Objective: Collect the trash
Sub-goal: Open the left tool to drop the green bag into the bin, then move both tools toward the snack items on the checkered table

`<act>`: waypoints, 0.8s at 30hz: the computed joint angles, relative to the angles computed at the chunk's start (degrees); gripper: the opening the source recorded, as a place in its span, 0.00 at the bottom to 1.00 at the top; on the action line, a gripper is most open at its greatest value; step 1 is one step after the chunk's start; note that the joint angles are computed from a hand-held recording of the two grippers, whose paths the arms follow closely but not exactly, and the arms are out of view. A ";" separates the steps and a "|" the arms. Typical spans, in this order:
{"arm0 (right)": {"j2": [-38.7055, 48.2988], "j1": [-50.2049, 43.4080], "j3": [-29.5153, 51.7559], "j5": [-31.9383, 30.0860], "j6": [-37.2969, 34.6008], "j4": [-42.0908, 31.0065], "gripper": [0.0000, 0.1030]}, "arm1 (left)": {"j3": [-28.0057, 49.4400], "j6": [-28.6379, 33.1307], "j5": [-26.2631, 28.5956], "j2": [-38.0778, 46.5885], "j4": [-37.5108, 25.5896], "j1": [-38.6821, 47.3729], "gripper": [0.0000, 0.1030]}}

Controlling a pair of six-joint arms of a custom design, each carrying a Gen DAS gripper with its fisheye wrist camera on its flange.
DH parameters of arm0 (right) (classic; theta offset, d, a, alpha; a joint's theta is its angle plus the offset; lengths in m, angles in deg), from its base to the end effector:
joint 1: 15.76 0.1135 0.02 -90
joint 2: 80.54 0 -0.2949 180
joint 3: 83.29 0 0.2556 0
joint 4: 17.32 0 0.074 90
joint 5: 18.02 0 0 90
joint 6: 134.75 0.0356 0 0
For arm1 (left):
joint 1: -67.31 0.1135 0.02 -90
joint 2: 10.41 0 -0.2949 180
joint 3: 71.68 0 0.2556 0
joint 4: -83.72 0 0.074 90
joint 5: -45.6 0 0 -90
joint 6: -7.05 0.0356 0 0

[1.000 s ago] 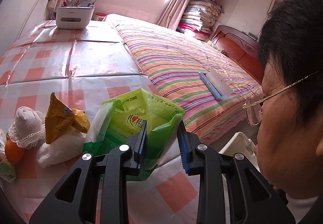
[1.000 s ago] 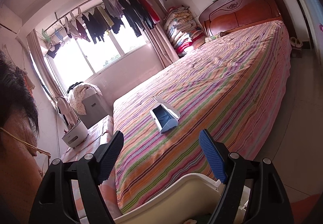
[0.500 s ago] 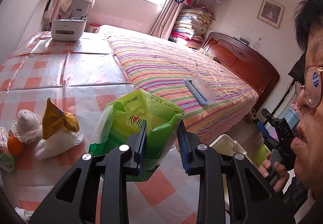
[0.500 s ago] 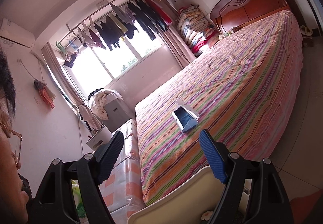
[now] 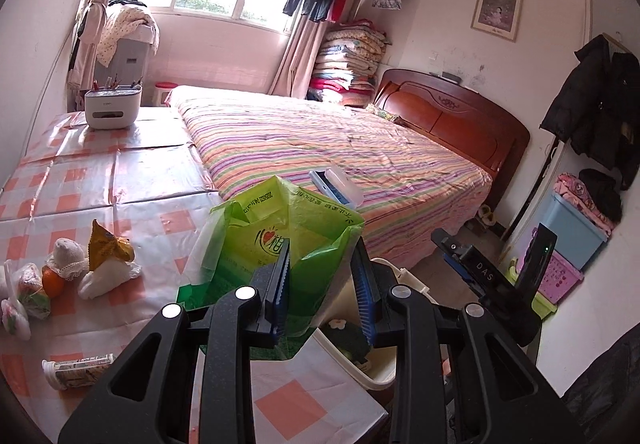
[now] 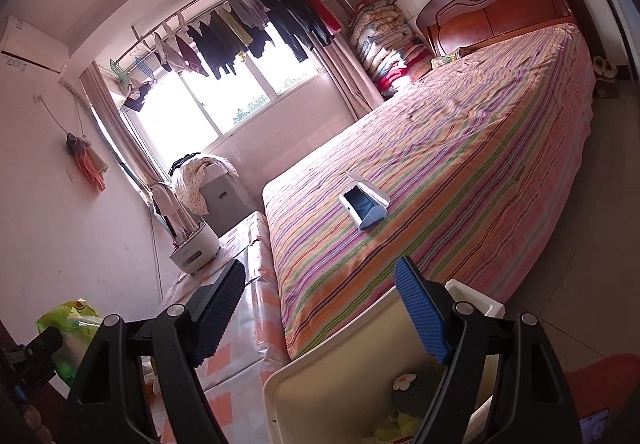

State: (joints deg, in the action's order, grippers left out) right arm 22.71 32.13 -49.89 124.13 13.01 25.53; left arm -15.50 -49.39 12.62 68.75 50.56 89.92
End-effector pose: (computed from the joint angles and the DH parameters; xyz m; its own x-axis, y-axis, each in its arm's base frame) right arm 0.1959 0.1748 0.1171 -0.1484 0.6098 -0.7785 0.2663 0.7828 0.5624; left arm 0.2440 0.0693 0.2258 -0.5160 0.1111 -0.8494 0.6089 0.7450 -0.2725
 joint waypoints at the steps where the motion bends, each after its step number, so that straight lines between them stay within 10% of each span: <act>1: -1.03 1.09 -0.47 0.84 2.10 -2.78 0.73 | -0.02 0.43 -0.47 -0.33 -1.09 -1.13 0.27; 13: -16.66 13.82 0.93 15.54 31.36 -51.87 0.73 | -2.48 -5.46 -7.67 2.85 2.11 -22.65 0.36; 16: -17.43 15.76 2.65 17.04 35.90 -59.38 0.73 | -3.82 -9.17 -9.12 3.13 6.66 -26.24 0.68; 20: -18.12 16.56 4.11 17.43 36.76 -63.45 0.73 | -5.23 -12.65 -10.14 2.10 11.39 -27.21 0.79; 24: -18.19 13.92 3.64 12.29 23.71 -52.18 0.73 | -5.14 -14.33 -10.19 0.67 13.03 -21.46 0.83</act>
State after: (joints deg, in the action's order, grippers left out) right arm 4.52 46.05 -46.25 136.42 36.72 -26.65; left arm -20.64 -63.72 2.43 69.42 63.59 68.45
